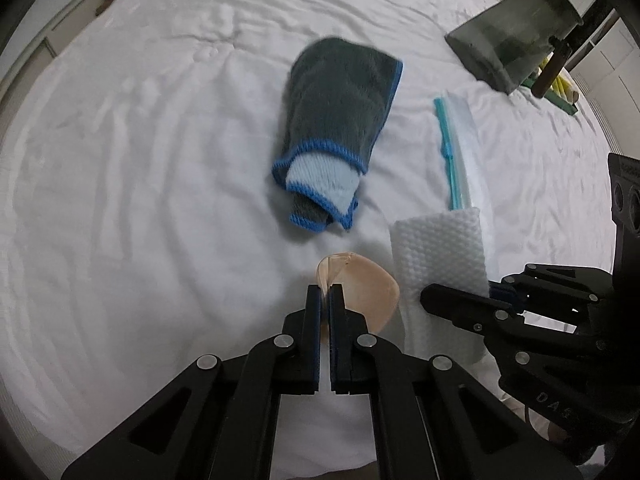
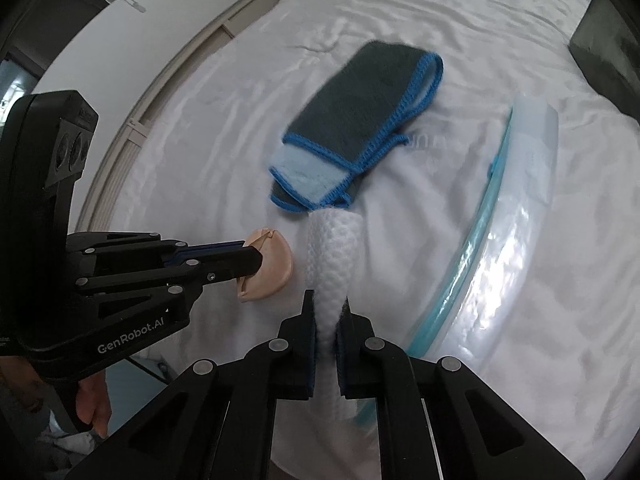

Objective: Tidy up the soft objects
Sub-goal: 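Grasp the beige makeup sponge with the left gripper while the right gripper grasps the white mesh sponge, then carry the beige makeup sponge and white mesh sponge over the green tray with both grippers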

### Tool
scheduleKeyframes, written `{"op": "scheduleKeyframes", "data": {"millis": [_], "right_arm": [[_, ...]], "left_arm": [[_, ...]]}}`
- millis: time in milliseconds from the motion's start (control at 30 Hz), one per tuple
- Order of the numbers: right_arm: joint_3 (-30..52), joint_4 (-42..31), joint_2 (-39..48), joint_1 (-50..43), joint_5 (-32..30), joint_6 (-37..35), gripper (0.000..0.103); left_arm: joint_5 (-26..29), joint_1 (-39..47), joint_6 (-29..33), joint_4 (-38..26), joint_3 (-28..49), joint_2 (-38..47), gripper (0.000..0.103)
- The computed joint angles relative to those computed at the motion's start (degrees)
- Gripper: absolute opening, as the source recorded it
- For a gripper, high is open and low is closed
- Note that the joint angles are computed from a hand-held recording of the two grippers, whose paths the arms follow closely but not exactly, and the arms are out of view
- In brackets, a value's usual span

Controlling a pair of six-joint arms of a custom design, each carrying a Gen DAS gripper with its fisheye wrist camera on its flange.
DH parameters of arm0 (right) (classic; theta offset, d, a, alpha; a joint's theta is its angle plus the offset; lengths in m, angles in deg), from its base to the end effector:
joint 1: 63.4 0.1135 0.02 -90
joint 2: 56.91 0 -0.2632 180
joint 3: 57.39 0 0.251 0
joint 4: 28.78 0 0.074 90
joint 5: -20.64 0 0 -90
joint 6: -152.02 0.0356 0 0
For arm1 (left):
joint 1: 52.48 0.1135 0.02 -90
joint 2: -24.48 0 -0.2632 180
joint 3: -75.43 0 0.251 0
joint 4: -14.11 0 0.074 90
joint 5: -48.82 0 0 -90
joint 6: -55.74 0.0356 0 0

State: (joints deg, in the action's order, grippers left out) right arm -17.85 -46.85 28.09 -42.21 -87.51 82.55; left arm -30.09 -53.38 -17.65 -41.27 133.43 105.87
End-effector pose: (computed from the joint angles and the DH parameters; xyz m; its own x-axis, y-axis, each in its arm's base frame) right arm 0.2022 0.0903 0.1003 -0.9475 -0.0099 -0.3196 -0.1502 0.8962 0.4175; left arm 0.2320 -0.0105 0.1672 -0.9247 0.2951 -0.2406 0.3310 0.9353 -0.1251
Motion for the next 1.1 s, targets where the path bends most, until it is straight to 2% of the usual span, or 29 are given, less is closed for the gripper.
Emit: {"op": "scheduleKeyframes", "data": {"millis": [333, 533, 667, 867, 967, 1100], "right_arm": [[1.8, -11.3, -10.5, -7.6, -4.4, -6.6, 0.007], [4.3, -22.9, -17.5, -15.4, -7.6, -13.7, 0.007], [6.8, -32.6, -20.9, -25.4, -10.1, -22.9, 0.007], [14.7, -49.5, -21.0, -47.1, -13.5, -43.3, 0.007], [20.5, -56.6, -17.3, -60.1, -13.9, -55.9, 0.007], [29.2, -62.8, -11.5, -72.5, -13.5, -67.2, 0.007]], "left_arm": [[-2.9, -1.8, -2.6, -6.4, 5.3, -4.1, 0.001], [-3.8, -8.2, -8.1, -10.2, 10.2, -4.8, 0.001], [-4.5, -15.4, -14.0, -12.0, 13.6, -4.0, 0.001], [-5.3, -29.0, -24.0, -12.5, 20.2, 0.2, 0.001], [-5.5, -36.1, -28.8, -12.0, 25.2, 3.8, 0.001], [-5.8, -44.5, -34.3, -10.8, 34.3, 10.9, 0.001]]}}
